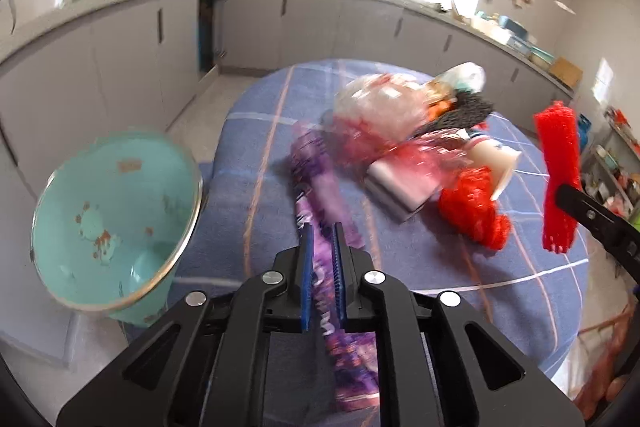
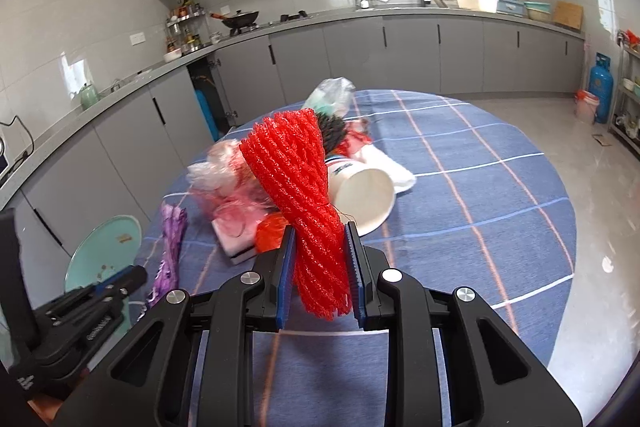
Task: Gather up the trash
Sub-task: 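Grasp the purple wrapper with the left tool while the right tool grasps the red mesh net, then carry both items over the teal bin and open both tools to drop them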
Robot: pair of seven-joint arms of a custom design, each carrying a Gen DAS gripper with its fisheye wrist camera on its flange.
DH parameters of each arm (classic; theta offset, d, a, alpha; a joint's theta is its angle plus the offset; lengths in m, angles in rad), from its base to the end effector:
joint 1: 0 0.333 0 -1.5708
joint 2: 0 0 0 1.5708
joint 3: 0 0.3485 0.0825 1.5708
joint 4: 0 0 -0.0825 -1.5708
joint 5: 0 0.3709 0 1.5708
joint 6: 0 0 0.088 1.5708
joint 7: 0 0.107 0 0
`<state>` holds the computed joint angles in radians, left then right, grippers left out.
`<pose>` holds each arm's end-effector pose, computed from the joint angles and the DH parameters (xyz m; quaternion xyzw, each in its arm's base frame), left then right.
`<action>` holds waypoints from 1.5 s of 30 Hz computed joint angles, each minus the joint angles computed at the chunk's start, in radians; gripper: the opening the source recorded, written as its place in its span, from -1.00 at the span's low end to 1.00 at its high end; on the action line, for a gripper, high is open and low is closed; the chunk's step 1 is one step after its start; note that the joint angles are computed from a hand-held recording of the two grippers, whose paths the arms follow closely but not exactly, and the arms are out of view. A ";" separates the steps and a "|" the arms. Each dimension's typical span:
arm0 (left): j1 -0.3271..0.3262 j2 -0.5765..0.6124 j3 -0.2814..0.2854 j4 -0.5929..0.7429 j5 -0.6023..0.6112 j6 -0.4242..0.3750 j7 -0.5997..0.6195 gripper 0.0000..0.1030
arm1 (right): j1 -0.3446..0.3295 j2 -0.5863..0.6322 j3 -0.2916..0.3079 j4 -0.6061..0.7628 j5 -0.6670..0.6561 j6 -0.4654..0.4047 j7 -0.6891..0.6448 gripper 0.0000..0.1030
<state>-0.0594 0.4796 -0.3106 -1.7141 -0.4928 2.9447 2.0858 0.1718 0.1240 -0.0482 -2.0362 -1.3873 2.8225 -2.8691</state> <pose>0.6893 -0.1923 0.4389 -0.5264 0.7497 -0.3754 0.1414 0.5809 0.1227 0.4666 -0.4543 0.7618 -0.3327 0.3203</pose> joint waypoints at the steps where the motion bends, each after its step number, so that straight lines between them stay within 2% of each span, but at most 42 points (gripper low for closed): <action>1: 0.005 0.004 0.000 0.008 -0.008 -0.021 -0.013 -0.05 | 0.001 0.001 0.001 0.000 0.002 -0.001 -0.003 -0.51; 3: -0.039 0.002 0.058 0.005 0.019 -0.007 -0.091 0.52 | 0.003 0.006 0.003 0.002 0.014 -0.003 -0.017 -0.51; 4: -0.050 0.004 0.069 0.005 0.029 0.014 -0.114 0.52 | 0.002 0.009 0.002 0.005 0.023 0.001 -0.026 -0.51; 6: -0.037 0.013 0.052 0.018 0.040 0.001 -0.110 0.52 | 0.003 0.016 -0.001 0.008 0.036 0.007 -0.038 -0.50; 8: -0.083 0.023 0.099 0.031 0.095 0.002 -0.156 0.50 | 0.001 0.022 -0.006 0.009 0.043 0.017 -0.040 -0.50; 9: -0.106 0.029 0.122 0.038 0.128 -0.007 -0.178 0.43 | 0.002 0.023 -0.008 0.010 0.046 0.019 -0.040 -0.50; 10: -0.123 0.038 0.140 0.049 0.160 -0.028 -0.198 0.24 | 0.001 0.025 -0.011 0.010 0.050 0.022 -0.040 -0.50; 11: -0.135 0.050 0.150 0.068 0.191 -0.074 -0.213 0.16 | 0.002 0.026 -0.012 0.011 0.051 0.022 -0.041 -0.50; 12: -0.153 0.052 0.170 0.067 0.221 -0.076 -0.238 0.12 | 0.004 0.028 -0.012 0.015 0.054 0.017 -0.045 -0.50; 14: -0.216 0.051 0.242 0.049 0.316 -0.029 -0.294 0.06 | 0.007 0.031 -0.015 0.023 0.053 0.009 -0.052 -0.50; 15: -0.224 0.053 0.253 0.047 0.341 -0.019 -0.313 -0.07 | 0.009 0.033 -0.016 0.026 0.050 0.007 -0.050 -0.50; 16: -0.228 0.054 0.262 0.046 0.359 -0.010 -0.332 -0.28 | 0.009 0.035 -0.017 0.029 0.049 0.008 -0.051 -0.50; 17: -0.215 0.058 0.251 0.051 0.365 -0.007 -0.335 -0.42 | 0.009 0.038 -0.018 0.033 0.047 0.011 -0.048 -0.50; 20: -0.126 0.066 0.157 0.077 0.320 -0.042 -0.286 -0.58 | 0.014 0.047 -0.019 0.046 0.043 0.017 -0.043 -0.50; 21: -0.125 0.066 0.161 0.077 0.323 -0.033 -0.284 -0.64 | 0.016 0.050 -0.019 0.051 0.041 0.018 -0.042 -0.50; 23: -0.121 0.062 0.165 0.072 0.326 -0.010 -0.280 -0.66 | 0.022 0.061 -0.019 0.069 0.037 0.019 -0.050 -0.50; 31: -0.003 0.028 0.083 0.056 0.213 0.051 -0.207 -0.66 | 0.057 0.134 -0.023 0.192 0.085 0.065 -0.152 -0.50; 34: 0.019 0.016 0.098 0.057 0.179 0.071 -0.218 -0.66 | 0.070 0.188 -0.023 0.262 0.164 0.111 -0.245 -0.49; 36: 0.002 0.011 0.154 0.054 0.189 0.094 -0.252 -0.66 | 0.067 0.234 -0.006 0.313 0.253 0.143 -0.344 -0.49; 38: -0.051 0.013 0.260 0.051 0.233 0.118 -0.325 -0.66 | 0.056 0.283 0.027 0.364 0.353 0.164 -0.449 -0.49; 40: -0.072 0.026 0.321 0.066 0.261 0.101 -0.384 -0.66 | 0.032 0.347 0.089 0.437 0.466 0.166 -0.585 -0.49; 42: -0.082 0.043 0.365 0.088 0.293 0.076 -0.443 -0.66 | 0.003 0.411 0.162 0.512 0.573 0.151 -0.718 -0.49; 45: -0.072 0.070 0.390 0.120 0.338 0.040 -0.500 -0.66 | -0.025 0.515 0.260 0.644 0.707 0.095 -0.885 -0.49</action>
<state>-0.1311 0.5492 0.0791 -1.5944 -0.1548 2.9850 1.5857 0.1471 0.6394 0.2114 -1.3926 -0.6806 2.9172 -3.7543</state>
